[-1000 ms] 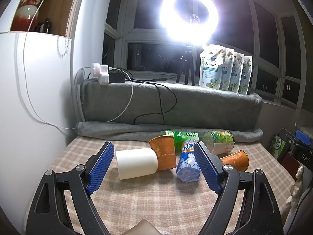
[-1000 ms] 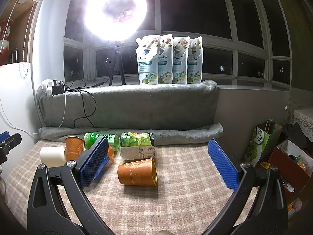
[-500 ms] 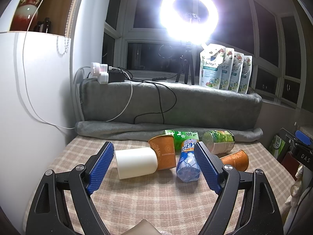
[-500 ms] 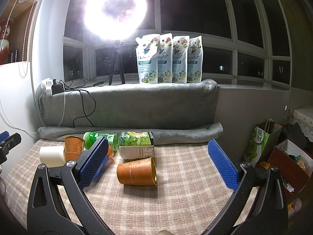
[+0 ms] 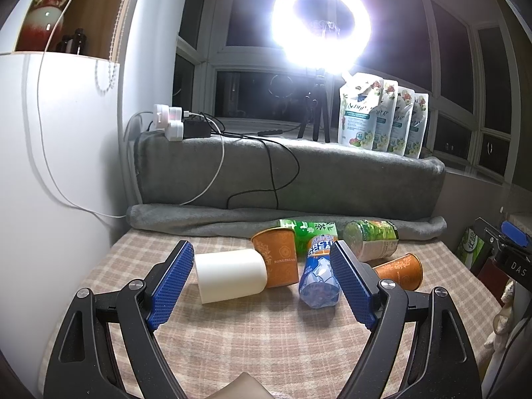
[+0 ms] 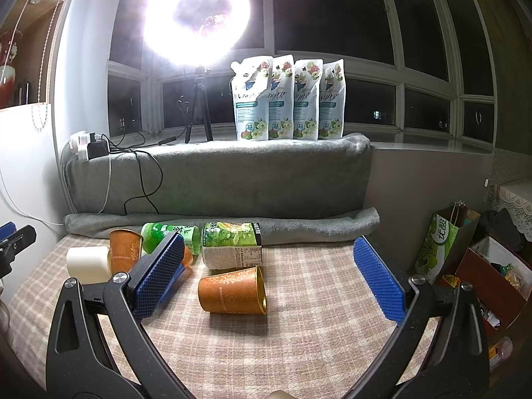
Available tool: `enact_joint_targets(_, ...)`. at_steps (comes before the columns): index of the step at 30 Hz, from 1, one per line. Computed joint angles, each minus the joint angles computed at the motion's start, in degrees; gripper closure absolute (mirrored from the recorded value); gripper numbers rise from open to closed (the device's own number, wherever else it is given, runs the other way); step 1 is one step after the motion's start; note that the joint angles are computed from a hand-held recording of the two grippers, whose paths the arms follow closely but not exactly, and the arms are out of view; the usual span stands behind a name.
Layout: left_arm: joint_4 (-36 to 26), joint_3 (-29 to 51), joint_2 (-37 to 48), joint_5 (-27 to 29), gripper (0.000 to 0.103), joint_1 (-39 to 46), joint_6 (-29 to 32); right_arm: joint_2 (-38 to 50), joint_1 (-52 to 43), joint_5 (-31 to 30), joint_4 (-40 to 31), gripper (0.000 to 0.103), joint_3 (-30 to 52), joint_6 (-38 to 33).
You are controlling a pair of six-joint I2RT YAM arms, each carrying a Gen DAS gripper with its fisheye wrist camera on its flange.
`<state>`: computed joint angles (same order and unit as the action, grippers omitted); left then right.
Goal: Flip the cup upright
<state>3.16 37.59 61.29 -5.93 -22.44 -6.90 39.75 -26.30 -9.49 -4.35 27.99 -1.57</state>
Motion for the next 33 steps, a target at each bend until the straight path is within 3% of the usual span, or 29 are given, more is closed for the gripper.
enact_joint_targets(15, -0.6, 1.1, 2.0, -0.1, 0.019, -0.3, -0.1, 2.0, 0.2, -2.0, 0.6, 0.000, 0.2, -1.8)
enact_joint_targets(23, -4.2, 3.6, 3.5, 2.1, 0.019, 1.4, 0.1, 5.2, 3.0, -2.8, 0.1, 0.000, 2.8, -4.2)
enact_joint_targets(33, -6.8, 5.1, 4.6, 4.6, 0.019, 3.6, 1.3, 25.5, 8.1, -7.8, -7.0, 0.000, 19.4, -14.1)
